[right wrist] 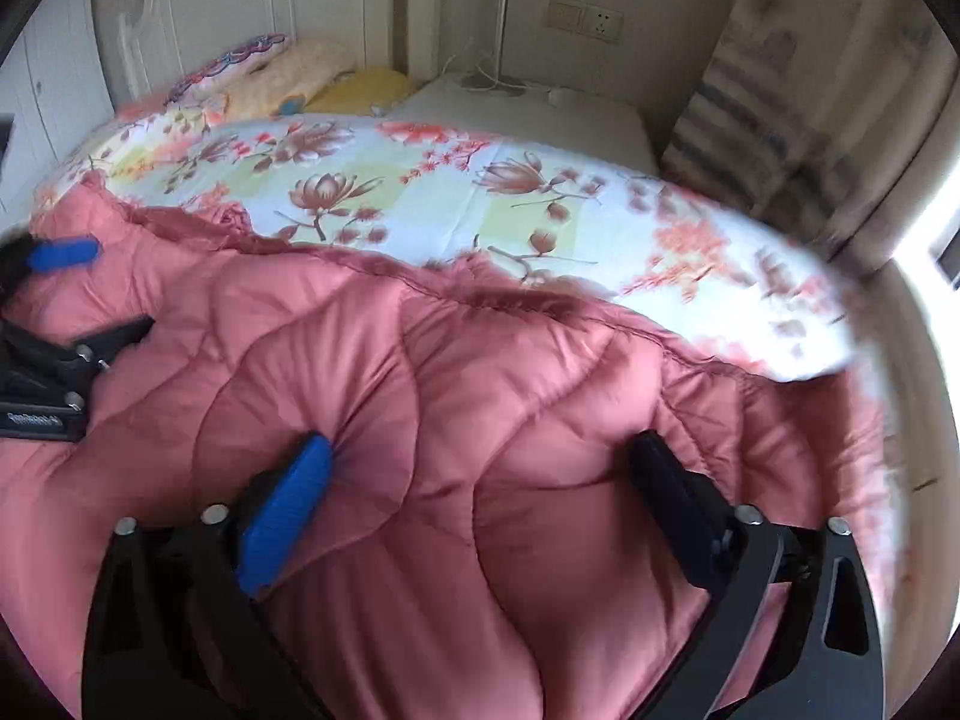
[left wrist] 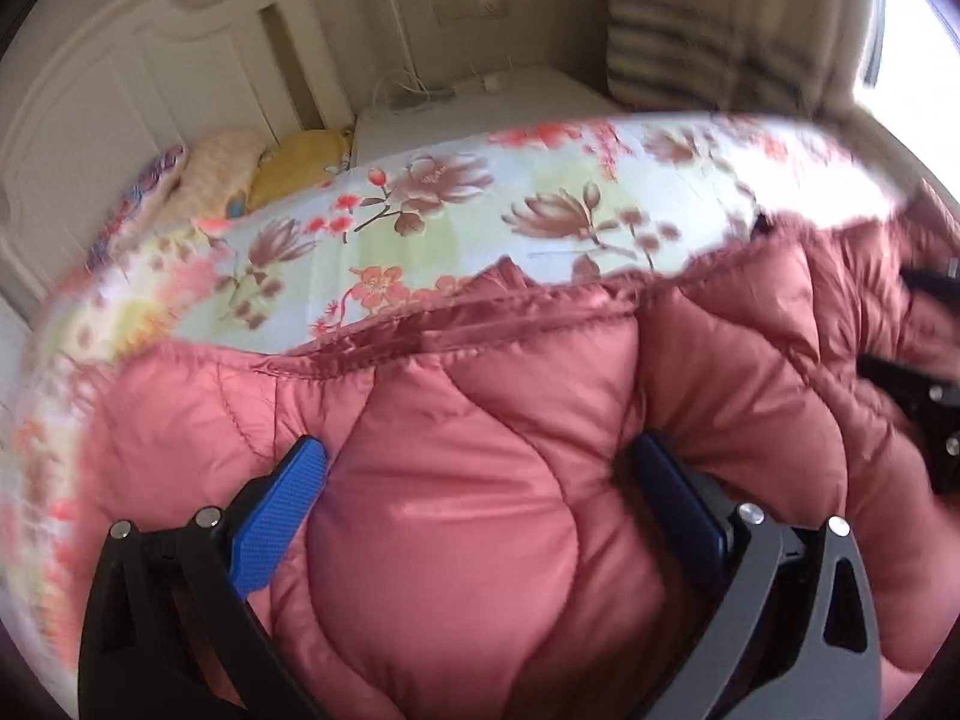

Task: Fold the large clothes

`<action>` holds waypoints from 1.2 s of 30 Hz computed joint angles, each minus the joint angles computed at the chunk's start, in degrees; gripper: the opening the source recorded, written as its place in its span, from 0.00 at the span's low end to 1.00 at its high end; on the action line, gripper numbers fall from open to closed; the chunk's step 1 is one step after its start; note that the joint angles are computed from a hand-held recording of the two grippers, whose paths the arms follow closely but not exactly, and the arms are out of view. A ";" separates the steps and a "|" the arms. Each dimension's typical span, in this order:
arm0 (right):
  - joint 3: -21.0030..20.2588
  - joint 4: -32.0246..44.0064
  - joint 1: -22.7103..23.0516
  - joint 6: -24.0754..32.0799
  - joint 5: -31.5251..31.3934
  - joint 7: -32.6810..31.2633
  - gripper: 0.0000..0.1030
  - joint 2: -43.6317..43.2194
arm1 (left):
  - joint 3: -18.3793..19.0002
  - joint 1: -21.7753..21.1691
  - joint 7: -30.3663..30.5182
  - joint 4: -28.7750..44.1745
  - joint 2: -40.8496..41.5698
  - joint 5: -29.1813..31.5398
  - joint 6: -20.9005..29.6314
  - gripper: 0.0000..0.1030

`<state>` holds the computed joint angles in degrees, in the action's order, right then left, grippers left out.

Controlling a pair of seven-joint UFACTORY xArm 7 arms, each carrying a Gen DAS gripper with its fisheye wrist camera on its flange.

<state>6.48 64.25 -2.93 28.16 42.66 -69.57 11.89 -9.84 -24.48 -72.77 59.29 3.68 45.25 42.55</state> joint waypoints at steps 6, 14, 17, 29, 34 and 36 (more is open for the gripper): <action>0.62 0.55 -0.97 0.98 4.19 -3.01 0.96 0.88 | 0.51 0.73 -4.06 -1.57 -0.22 2.82 -3.35 0.98; 0.33 3.36 -1.55 5.01 5.03 -2.09 0.96 2.34 | 0.79 1.37 -4.76 -1.92 -0.16 3.18 -5.25 0.98; 0.32 3.34 -1.50 5.07 5.09 -1.85 0.96 2.32 | 0.86 1.54 -4.48 -2.04 -0.21 2.81 -5.82 0.98; -6.04 -5.90 -3.89 14.48 9.69 -9.42 0.96 -14.41 | -3.74 2.22 -4.71 -9.77 -16.83 -3.14 5.57 0.98; -10.87 -11.95 -1.92 12.10 5.40 -12.35 0.96 -15.83 | -7.23 3.86 -6.00 -21.22 -27.53 -7.42 9.43 0.98; -9.99 -12.64 -2.00 9.95 5.76 -13.51 0.96 -12.74 | -6.17 4.62 -5.54 -25.76 -29.59 -9.61 3.39 0.98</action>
